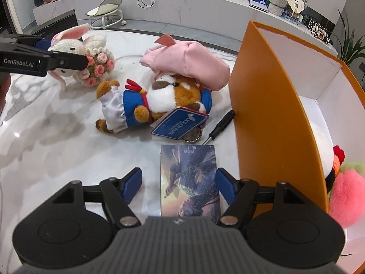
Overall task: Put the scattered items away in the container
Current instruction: 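Move right tool to the photo card box while left tool approaches white bunny plush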
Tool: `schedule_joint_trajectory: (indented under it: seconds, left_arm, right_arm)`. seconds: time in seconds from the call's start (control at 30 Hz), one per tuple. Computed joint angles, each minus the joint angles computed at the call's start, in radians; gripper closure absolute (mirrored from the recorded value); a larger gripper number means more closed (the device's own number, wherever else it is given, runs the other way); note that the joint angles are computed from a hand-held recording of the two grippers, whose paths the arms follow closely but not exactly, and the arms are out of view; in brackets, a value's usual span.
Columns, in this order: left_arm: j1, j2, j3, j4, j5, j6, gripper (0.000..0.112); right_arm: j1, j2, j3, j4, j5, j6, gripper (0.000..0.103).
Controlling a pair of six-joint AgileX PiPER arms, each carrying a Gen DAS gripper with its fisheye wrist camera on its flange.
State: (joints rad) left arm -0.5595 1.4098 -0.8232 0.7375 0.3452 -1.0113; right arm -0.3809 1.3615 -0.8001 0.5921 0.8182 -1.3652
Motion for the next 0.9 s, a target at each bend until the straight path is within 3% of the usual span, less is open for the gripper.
schedule_joint_trajectory:
  seconds: [0.13,0.17,0.27,0.33,0.4,0.7,0.77,0.8,0.9]
  left_arm:
    - [-0.007,0.013,-0.010,-0.012,0.014,0.007,0.016]
    - [-0.009,0.016,-0.013,-0.016,0.018,0.010,0.016]
    - [-0.015,0.018,-0.017,-0.018,0.022,0.013,0.016]
    - [-0.017,0.017,-0.020,-0.025,0.024,0.017,0.016]
    - [-0.016,0.015,-0.020,-0.025,0.023,0.015,0.016]
    - [-0.016,0.030,-0.026,-0.025,0.031,0.014,0.016]
    - [-0.017,0.032,-0.018,0.003,0.023,-0.012,0.016]
    - [-0.018,0.033,-0.014,0.018,0.019,-0.025,0.016]
    - [-0.018,0.034,0.001,0.093,0.013,-0.118,0.016]
  right_arm:
    - [0.007,-0.010,0.016,-0.007,-0.023,0.010,0.028]
    - [0.008,-0.005,0.015,-0.007,-0.019,0.028,0.022]
    - [-0.019,0.024,-0.016,0.021,0.063,0.063,0.015]
    - [-0.060,0.058,-0.061,0.056,0.182,0.045,0.018]
    - [-0.079,0.076,-0.092,0.062,0.244,0.067,0.029]
    - [0.035,0.030,0.021,-0.082,-0.037,0.079,0.029]
    - [0.022,0.045,0.007,-0.071,-0.010,0.086,0.033]
    - [0.020,0.051,-0.005,-0.073,0.007,0.097,0.042]
    - [0.012,0.055,-0.018,-0.067,0.046,0.088,0.042]
